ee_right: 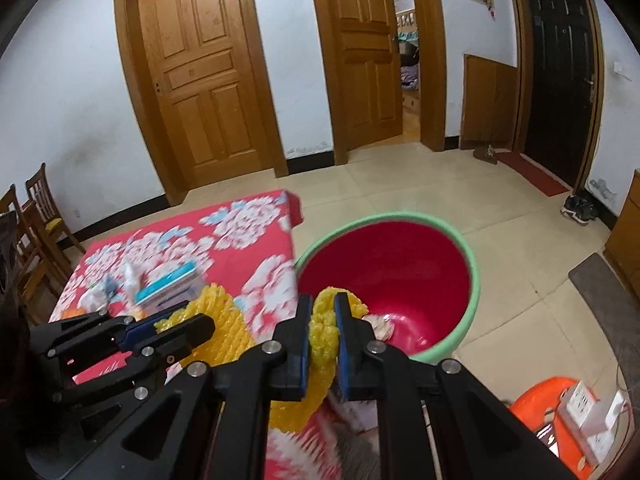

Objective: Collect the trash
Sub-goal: 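Carry the yellow nets over the red bucket and open both grippers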

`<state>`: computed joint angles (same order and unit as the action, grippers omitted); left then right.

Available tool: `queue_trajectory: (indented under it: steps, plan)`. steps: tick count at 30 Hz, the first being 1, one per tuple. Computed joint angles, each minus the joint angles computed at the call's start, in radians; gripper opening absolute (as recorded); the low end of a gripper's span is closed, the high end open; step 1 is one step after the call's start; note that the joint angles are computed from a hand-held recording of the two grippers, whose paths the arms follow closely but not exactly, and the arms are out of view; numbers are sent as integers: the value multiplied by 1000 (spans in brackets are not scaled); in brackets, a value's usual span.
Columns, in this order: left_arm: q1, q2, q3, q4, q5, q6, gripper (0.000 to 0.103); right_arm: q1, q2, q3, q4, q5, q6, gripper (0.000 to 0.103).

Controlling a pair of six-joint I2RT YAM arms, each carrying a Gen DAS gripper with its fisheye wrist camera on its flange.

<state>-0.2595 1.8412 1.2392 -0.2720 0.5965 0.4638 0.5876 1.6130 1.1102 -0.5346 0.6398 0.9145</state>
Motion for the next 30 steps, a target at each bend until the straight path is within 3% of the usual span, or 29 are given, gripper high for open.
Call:
queue_trajectory:
  steps: [6,15,22,23,24,25,26,28,30]
  plan:
    - [-83,89,99,69,-123,-73,10,-124,4,2,50,-21,-122,13]
    - [-161,245,270,49,-150,-147,10,-319,3,-75,180,-155,-208,13]
    - [-180,296,323,47,-163,-187,10,-366,50,-89,230,-131,-243,14]
    - [-183,298,326,48,-175,-185,15,-364,59,-85,231,-111,-241,15]
    - [-189,301,337,27,-199,-178,37,-361,65,-82,228,-82,-229,26]
    - [-190,299,338,16,-217,-183,51,-361,66,-81,227,-65,-218,45]
    - [-187,290,325,27,-219,-197,73,-360,65,-82,227,-54,-206,52]
    - [-168,260,274,79,-198,-230,77,-365,52,-90,238,-73,-208,56]
    - [-159,248,269,62,-186,-218,77,-355,47,-82,221,-70,-211,56]
